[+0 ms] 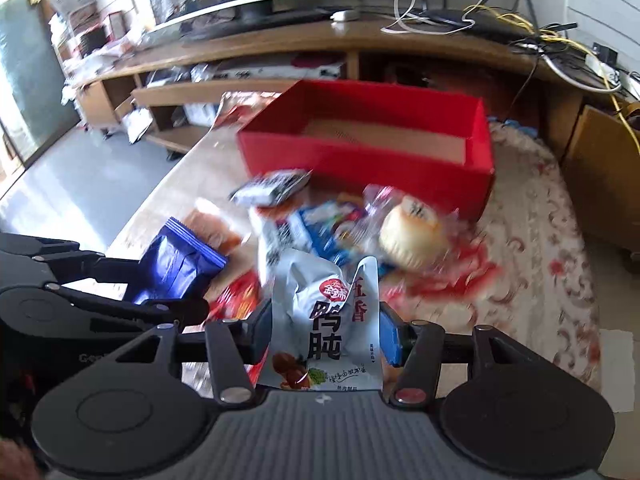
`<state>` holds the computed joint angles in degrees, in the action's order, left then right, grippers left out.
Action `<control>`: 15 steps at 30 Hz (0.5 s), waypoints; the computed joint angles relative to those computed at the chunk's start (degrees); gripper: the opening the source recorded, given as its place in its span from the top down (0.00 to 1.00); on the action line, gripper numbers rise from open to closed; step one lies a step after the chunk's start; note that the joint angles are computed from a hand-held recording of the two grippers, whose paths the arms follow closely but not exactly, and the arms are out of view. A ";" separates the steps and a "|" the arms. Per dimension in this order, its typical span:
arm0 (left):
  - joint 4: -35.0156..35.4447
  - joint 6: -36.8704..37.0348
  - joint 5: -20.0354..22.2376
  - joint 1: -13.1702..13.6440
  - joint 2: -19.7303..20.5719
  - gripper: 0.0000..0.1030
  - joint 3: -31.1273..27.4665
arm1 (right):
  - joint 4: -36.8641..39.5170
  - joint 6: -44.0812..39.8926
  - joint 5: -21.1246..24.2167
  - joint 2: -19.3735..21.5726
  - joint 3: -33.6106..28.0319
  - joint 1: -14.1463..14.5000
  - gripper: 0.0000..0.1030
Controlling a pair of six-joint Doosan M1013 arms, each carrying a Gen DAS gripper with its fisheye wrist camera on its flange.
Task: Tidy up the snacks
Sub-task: 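Carry both packets over the red box and lower them inside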
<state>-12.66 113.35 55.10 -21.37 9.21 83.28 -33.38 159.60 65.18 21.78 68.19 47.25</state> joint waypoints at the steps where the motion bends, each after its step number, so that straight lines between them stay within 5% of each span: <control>1: -0.61 -0.10 -0.10 -0.11 0.57 0.34 -0.76 | -0.41 0.27 -0.02 0.04 -0.21 -0.31 0.40; 15: 1.41 -5.12 -3.09 -3.43 8.60 0.34 -11.56 | -3.41 0.83 -0.47 1.15 -3.34 -7.04 0.41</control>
